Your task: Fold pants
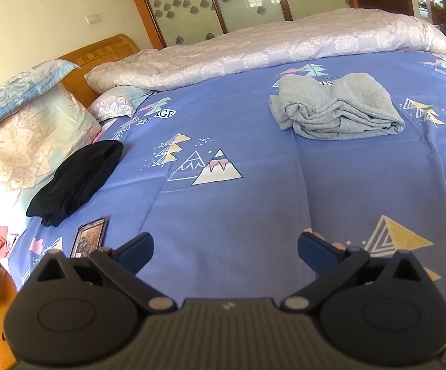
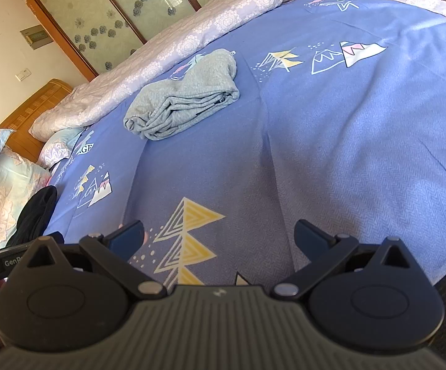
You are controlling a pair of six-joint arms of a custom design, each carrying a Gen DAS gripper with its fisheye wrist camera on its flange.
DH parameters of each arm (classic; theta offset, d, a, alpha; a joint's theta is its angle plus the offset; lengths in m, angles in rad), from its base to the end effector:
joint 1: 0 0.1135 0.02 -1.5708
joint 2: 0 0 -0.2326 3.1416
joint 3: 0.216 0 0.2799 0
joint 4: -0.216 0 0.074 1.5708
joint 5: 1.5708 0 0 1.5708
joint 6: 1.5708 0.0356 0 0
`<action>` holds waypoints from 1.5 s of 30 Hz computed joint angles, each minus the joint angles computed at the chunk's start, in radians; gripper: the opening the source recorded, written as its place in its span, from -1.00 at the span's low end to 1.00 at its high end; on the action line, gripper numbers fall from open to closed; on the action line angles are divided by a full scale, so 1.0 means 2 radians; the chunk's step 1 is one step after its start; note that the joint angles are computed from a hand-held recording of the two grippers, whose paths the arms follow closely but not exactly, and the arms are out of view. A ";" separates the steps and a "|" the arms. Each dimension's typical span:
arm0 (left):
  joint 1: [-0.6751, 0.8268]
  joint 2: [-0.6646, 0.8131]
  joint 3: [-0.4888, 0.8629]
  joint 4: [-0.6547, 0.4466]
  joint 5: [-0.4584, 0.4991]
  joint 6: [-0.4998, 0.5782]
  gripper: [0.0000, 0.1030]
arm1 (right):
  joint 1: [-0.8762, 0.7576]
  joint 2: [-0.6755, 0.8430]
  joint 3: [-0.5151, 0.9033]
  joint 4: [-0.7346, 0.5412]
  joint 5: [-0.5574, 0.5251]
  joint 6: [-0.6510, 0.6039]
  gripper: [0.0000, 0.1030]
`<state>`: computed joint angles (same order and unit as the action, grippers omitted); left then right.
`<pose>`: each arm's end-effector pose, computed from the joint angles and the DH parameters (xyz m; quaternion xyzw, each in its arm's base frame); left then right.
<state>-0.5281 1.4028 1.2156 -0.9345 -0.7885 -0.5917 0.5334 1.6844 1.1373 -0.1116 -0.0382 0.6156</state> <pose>0.2752 -0.1313 0.2616 -0.1141 0.8969 0.2081 0.3731 0.3418 0.2034 0.1865 0.0285 0.8972 0.2537 0.3603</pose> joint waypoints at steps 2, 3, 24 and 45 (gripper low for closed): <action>0.000 0.002 0.001 -0.002 0.000 0.000 1.00 | 0.000 0.000 0.000 0.000 0.000 -0.001 1.00; 0.000 0.002 0.002 -0.003 0.002 0.000 1.00 | -0.001 0.000 0.000 0.001 0.000 -0.001 1.00; 0.006 0.002 -0.008 0.003 0.048 0.014 1.00 | 0.001 0.002 -0.001 0.000 0.000 0.000 1.00; 0.002 0.013 -0.006 0.001 0.057 0.021 1.00 | 0.000 0.004 -0.001 0.002 -0.001 0.000 1.00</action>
